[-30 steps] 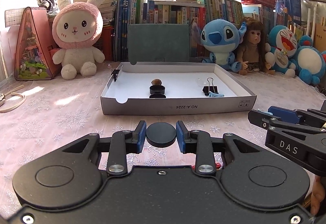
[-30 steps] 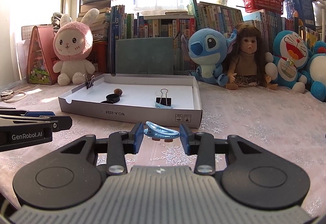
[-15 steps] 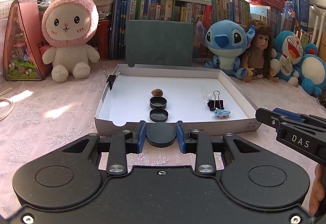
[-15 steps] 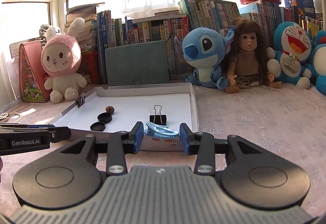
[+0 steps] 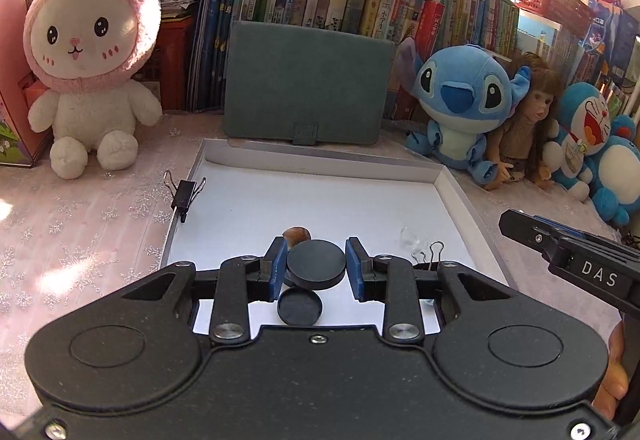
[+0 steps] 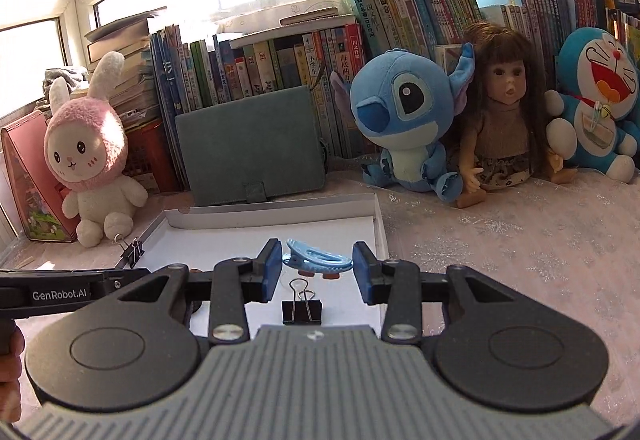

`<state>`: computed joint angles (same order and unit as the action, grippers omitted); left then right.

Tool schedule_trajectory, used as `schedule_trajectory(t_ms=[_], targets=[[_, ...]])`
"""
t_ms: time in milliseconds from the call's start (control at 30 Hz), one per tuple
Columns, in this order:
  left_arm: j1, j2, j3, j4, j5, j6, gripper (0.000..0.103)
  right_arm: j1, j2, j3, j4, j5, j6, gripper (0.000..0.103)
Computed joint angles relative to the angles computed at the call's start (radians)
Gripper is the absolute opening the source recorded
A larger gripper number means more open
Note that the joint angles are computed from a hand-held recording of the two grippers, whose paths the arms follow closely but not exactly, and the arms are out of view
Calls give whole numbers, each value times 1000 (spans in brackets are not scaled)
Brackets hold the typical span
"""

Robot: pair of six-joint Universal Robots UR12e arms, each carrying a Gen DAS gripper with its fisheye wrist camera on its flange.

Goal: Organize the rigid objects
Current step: 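Carry the black lid with the left gripper while the right carries the blue clip over the tray, then open the left gripper to drop the lid while the right releases the blue clip into the tray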

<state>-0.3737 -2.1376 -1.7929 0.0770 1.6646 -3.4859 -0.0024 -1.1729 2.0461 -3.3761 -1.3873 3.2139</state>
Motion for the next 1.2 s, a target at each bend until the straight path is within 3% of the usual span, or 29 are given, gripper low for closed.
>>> schedule_trajectory(t_ms=[133,400,667,1200], targets=[[15,-32,71,-69,-4,-10,30,-2,22,-73,126,43,-23,44],[17,-97,175,-164,23,-32,30,20,82,-192,319,38,-68,44],[14,-134,219,-218,35,-29,30,43,119,-236,375,-12,-131,44],[11,-145,219,-219,65,-14,30,57,143,-245,387,-49,-122,44]])
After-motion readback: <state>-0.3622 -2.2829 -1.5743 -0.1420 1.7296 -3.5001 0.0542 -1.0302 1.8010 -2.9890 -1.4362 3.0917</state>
